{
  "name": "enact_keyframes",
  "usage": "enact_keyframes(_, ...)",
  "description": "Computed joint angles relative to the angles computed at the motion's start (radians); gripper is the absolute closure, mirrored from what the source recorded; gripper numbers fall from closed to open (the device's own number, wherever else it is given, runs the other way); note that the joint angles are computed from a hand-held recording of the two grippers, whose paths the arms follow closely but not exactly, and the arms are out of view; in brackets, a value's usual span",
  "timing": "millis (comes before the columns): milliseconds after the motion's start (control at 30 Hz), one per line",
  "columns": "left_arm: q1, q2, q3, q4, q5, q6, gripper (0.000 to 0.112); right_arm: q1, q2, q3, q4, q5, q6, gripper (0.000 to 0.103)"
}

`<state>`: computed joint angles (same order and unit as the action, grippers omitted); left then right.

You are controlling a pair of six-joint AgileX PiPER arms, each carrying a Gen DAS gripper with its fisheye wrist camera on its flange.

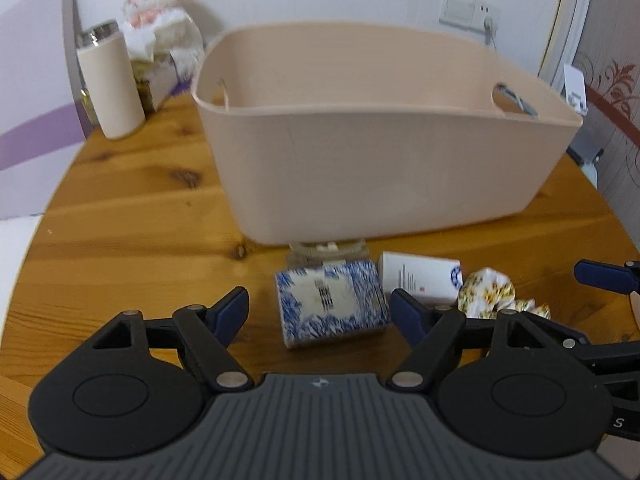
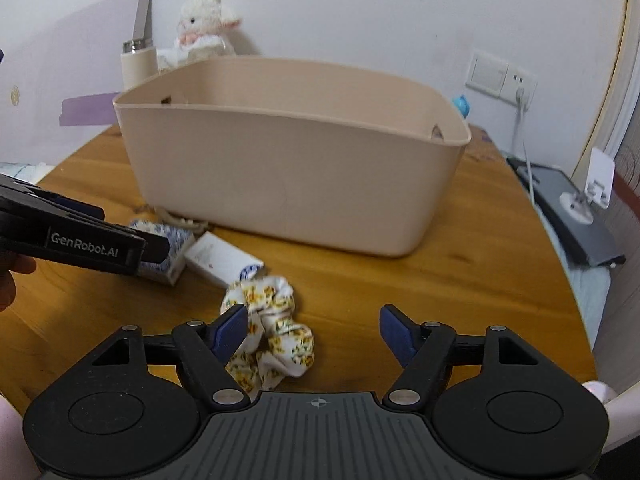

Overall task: Organize objects
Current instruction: 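Grasp the blue-and-white box with left gripper while right grasps floral scrunchie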

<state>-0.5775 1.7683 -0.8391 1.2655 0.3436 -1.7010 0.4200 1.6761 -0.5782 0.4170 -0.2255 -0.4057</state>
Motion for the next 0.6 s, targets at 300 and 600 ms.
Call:
enact_keyframes(300, 0.018, 0.072, -0.044, -0.061, -0.032, 0.06, 0.033, -0.038, 0.064, -0.029, -0.291, 0.015, 0.275, 0.027)
enact_keyframes(600, 0.032, 0.071, -0.013, 0.08, -0.033, -0.069, 0.041, -0.075, 0.095, -0.039, -0.725, -0.004, 0.698, 0.044)
